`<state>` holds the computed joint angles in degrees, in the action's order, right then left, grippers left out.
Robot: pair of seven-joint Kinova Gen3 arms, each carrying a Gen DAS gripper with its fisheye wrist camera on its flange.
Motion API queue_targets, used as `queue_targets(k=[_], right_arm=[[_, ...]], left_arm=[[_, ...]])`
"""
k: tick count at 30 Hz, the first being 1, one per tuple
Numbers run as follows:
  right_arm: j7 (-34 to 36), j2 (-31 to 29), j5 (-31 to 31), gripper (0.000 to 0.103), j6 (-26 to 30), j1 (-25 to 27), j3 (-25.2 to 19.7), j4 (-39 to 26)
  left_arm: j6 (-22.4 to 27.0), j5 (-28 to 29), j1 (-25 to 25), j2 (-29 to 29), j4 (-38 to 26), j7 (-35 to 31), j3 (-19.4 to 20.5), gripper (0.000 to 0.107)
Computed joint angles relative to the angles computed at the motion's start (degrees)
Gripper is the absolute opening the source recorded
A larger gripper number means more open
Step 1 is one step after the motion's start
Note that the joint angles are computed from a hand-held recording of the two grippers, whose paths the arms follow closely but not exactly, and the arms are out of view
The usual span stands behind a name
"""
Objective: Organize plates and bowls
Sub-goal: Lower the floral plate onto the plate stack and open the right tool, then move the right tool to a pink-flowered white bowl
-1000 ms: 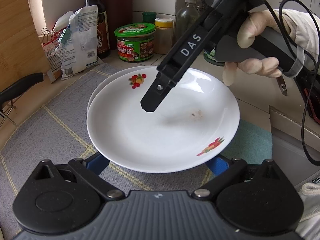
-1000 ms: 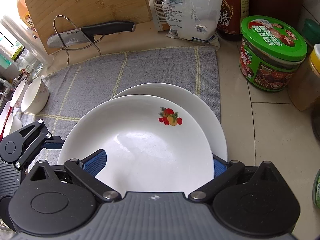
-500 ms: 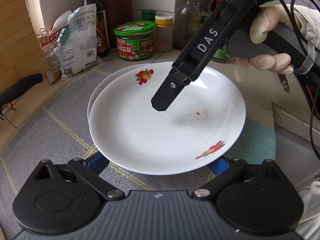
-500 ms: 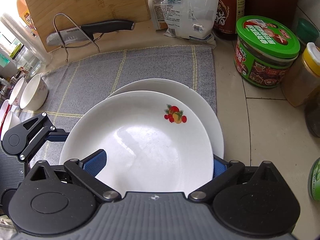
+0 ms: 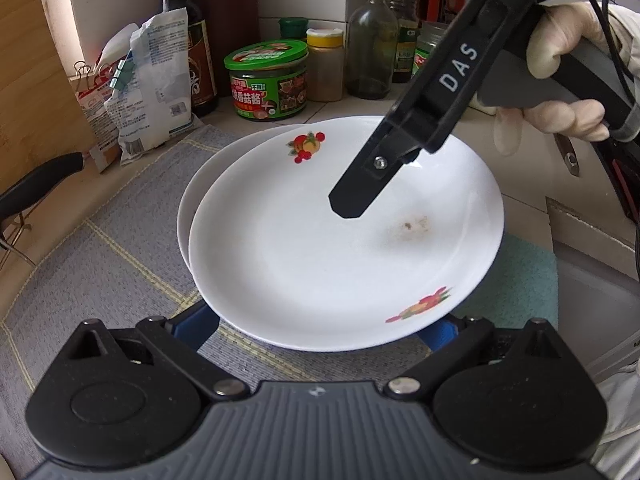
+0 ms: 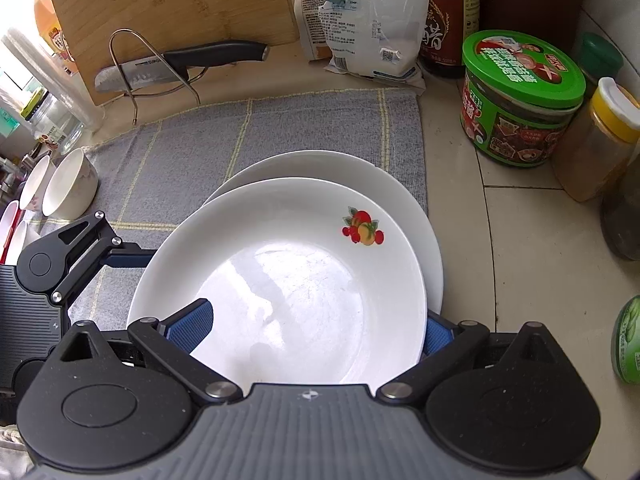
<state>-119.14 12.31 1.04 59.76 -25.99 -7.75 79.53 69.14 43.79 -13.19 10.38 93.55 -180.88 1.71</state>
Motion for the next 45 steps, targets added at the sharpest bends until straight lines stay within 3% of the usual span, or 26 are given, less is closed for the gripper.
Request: queue_targets(k=[16,21,26,28,30,36,42,45], right_arm=[[-4.93,-1.88,3.62,0.103,2.79,-2.39,-0.09,0.62],[-10.51,-3.04,10.13,0.103,3.36,-0.05,-6.67,1.54],[-18.11,-4.72,21.78,0.103,2.91,-12.02,-0.55,3.85],[-21.22,-4.85,26.12,0.103,1.76,-14.14,-0.65,5.37],[-23.01,-4.97,28.53,0.103,-0.14,-12.87,-3.15,6.67],[-23.74,-4.32,30.92,0.103,-8.43,-12.71,-3.36,8.17],[-19.91,-2.04,32.48,0.103,-14.45,-13.79,-2.79,7.37],[-15.19,-0.8,29.26,0.103,-18.03,-13.47,-3.07,7.07]], left_arm=[[-0.44,1.56,-0.6,-0.15,0.85,-2.19,-0.12,0.101],[-0.92,3.72,-1.63,-0.86,2.37,-4.23,-0.7,0.101],[-0.47,10.5,-4.65,-2.17,6.2,-6.52,-2.81,0.102],[-0.64,12.62,-5.61,-2.77,7.5,-5.83,-3.79,0.102],[-1.45,15.14,-6.66,-3.76,9.32,-6.2,-4.83,0.102],[-5.95,19.45,-8.68,-7.24,14.09,-4.26,-8.17,0.102],[-15.79,17.24,-8.64,-12.63,18.31,3.98,-10.85,0.102],[-17.86,16.51,-9.07,-14.72,20.16,4.97,-13.28,0.102]])
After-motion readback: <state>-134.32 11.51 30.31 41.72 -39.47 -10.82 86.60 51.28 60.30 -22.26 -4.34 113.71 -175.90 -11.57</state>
